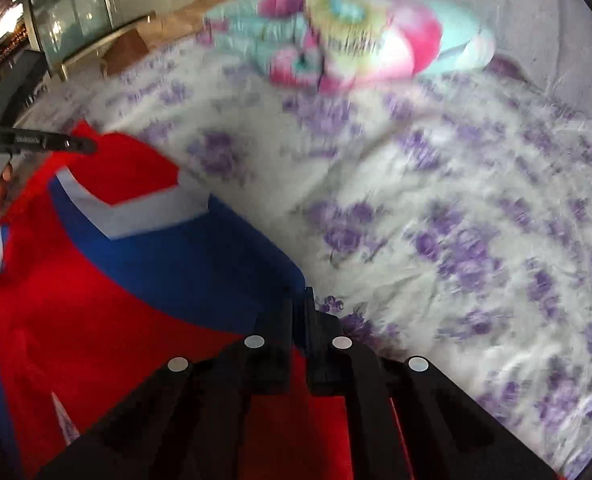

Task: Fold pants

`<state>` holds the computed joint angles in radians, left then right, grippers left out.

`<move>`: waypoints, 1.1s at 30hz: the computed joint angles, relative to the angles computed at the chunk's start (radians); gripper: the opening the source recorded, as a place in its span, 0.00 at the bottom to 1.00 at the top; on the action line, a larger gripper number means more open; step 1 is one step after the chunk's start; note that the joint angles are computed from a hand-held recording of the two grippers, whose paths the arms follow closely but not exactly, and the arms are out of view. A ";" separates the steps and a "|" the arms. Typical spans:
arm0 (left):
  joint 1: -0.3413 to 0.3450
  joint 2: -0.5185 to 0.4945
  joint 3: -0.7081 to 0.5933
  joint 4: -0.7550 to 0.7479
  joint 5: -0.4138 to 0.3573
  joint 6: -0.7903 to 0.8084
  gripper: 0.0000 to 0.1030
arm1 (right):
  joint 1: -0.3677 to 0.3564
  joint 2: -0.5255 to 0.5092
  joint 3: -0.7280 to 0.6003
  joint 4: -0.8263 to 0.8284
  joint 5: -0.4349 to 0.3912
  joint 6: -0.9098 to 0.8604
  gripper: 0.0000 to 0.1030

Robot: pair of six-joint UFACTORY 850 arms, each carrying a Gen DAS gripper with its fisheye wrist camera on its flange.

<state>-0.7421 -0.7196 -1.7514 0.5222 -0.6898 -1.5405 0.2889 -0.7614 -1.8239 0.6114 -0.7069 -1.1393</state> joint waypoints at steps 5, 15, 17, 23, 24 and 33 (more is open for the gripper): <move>-0.044 0.044 0.020 0.151 -0.035 -0.109 0.17 | -0.024 0.181 0.192 0.209 0.071 -0.214 0.05; -0.249 0.294 0.267 0.413 -0.066 -0.357 0.16 | -0.132 0.736 0.837 0.579 -0.096 -0.751 0.05; -0.287 0.318 0.312 0.378 -0.054 -0.375 0.18 | -0.127 0.790 0.941 0.558 -0.098 -0.758 0.05; -0.314 0.379 0.519 0.273 0.151 -0.605 0.28 | -0.063 0.825 1.159 0.698 0.085 -0.881 0.05; -0.316 0.390 0.548 0.304 0.181 -0.678 0.29 | -0.070 0.821 1.160 0.730 0.071 -0.890 0.05; -0.309 0.421 0.600 0.727 0.244 -1.208 0.65 | -0.086 0.804 1.167 0.846 0.024 -0.972 0.05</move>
<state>-1.0508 -0.2986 -1.1511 1.2492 -0.4456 -2.7484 0.2033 0.0421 -0.6566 1.4571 -0.6827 -2.1111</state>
